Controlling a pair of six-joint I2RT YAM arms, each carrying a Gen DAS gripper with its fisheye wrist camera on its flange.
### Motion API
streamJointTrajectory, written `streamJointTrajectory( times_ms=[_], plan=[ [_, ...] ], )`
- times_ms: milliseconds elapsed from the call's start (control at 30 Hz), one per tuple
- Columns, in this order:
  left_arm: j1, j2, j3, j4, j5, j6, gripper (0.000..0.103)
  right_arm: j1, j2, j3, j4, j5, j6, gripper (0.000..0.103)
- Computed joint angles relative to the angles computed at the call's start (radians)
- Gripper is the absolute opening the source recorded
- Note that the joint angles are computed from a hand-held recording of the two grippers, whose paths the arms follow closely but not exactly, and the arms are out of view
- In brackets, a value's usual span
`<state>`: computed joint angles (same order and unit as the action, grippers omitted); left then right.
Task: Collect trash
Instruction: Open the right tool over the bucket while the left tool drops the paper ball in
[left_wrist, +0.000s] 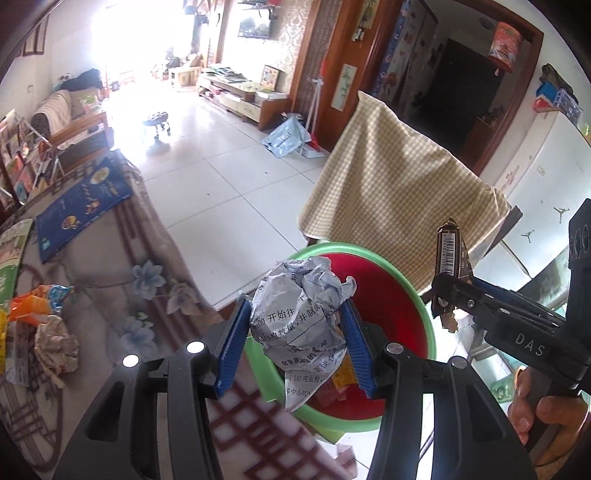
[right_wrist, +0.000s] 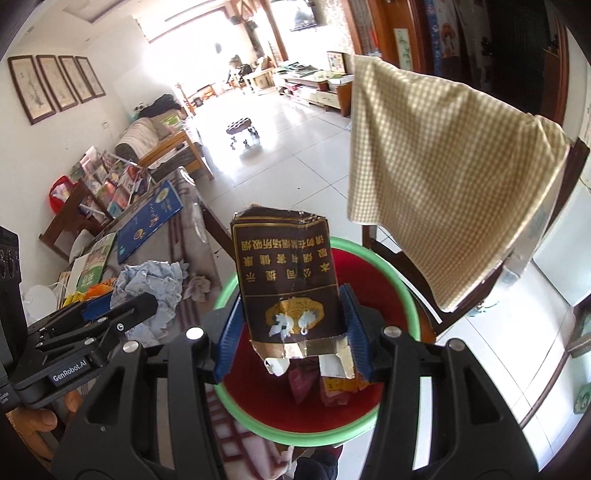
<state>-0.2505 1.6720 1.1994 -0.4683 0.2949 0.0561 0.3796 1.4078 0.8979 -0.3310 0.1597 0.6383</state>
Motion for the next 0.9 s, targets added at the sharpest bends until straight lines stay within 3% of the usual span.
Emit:
streamJointTrajectory(
  times_ms=[600, 900],
  plan=[
    [-0.070, 0.082, 0.075, -0.003, 0.000, -0.021, 0.048, -0.064, 0.004, -0.025, 0.008, -0.033, -0.008, 0.049],
    [-0.050, 0.081, 0.069, -0.004, 0.019, -0.022, 0.057, -0.060, 0.023, -0.018, 0.005, -0.025, 0.007, 0.051]
  ],
)
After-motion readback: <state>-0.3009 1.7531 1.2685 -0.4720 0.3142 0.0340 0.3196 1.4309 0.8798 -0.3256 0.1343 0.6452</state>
